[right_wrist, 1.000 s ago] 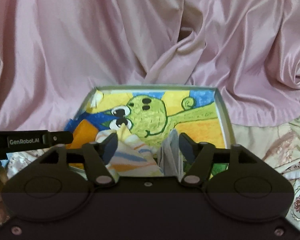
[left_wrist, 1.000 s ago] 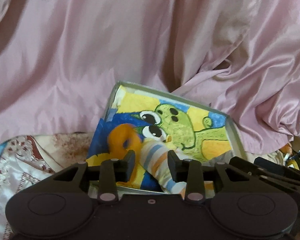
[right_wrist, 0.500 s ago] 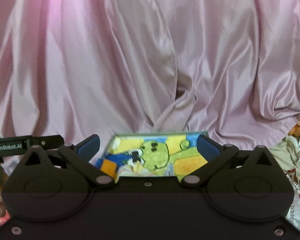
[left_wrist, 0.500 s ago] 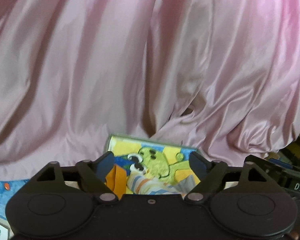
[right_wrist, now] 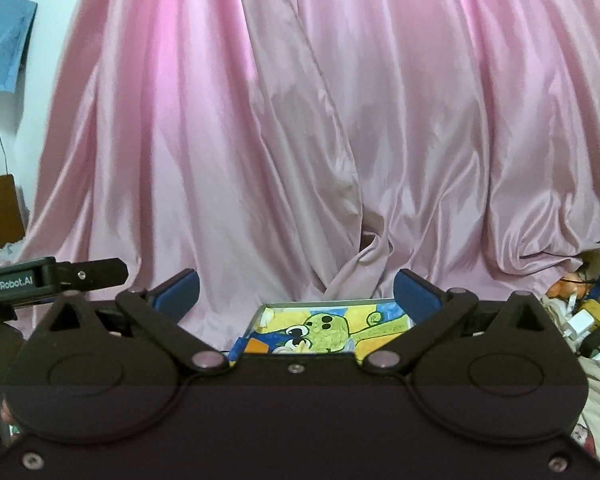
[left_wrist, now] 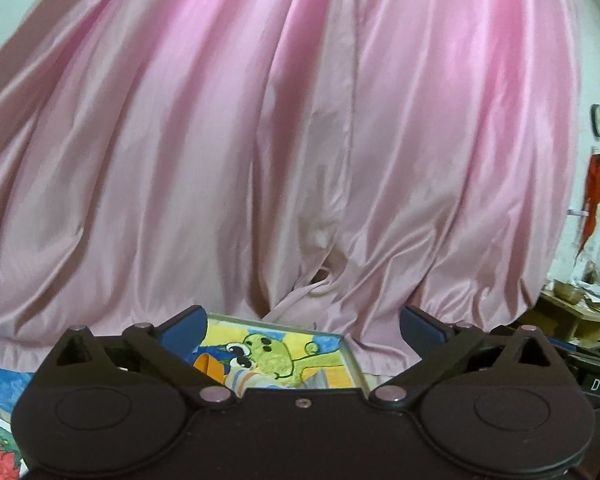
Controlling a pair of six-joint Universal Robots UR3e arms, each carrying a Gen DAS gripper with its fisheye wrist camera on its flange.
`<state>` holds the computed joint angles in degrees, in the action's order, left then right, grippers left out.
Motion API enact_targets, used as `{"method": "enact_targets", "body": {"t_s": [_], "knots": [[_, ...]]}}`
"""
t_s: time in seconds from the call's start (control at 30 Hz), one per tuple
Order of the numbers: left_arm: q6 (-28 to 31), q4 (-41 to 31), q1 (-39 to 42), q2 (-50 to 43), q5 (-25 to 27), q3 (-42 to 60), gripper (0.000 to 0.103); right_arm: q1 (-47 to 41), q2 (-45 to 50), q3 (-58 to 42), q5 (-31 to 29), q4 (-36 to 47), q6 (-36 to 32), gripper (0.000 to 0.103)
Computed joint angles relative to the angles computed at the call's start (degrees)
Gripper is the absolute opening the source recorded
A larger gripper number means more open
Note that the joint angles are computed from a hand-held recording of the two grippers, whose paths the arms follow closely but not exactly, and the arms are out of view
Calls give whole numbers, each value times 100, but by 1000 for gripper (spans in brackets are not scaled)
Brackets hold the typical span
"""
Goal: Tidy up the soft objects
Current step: 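Open the left tool to drop the orange cup while both tools withdraw from the tray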
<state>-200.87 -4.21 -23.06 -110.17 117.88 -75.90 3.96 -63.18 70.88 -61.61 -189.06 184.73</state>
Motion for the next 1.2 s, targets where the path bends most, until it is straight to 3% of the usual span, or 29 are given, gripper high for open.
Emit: {"method": "enact_targets", "body": {"t_s": [0.2, 0.37, 0.57, 0.8, 1.0, 1.2], "knots": [[481, 595, -834, 51, 743, -298, 102, -428, -1148, 1999, 339, -1095, 152, 103], [750, 1120, -1456, 72, 1283, -695, 102, -616, -1573, 3109, 560, -1762, -5, 103], [714, 1502, -1929, 242, 1699, -1426, 102, -1168, -2407, 5039, 1044, -2701, -307, 103], [563, 1780, -2362, 366, 2072, -2212, 102, -1467, -2775, 6287, 1214, -3311, -611, 103], [172, 1581, -2556, 496, 2060, -2781, 102, -1966, -3264, 7153, 1599, -2931, -835, 103], [-548, 1223, -2538, 601, 1779, -3267, 102, -2408, -3775, 7940, 1923, -1923, -1346, 103]]}}
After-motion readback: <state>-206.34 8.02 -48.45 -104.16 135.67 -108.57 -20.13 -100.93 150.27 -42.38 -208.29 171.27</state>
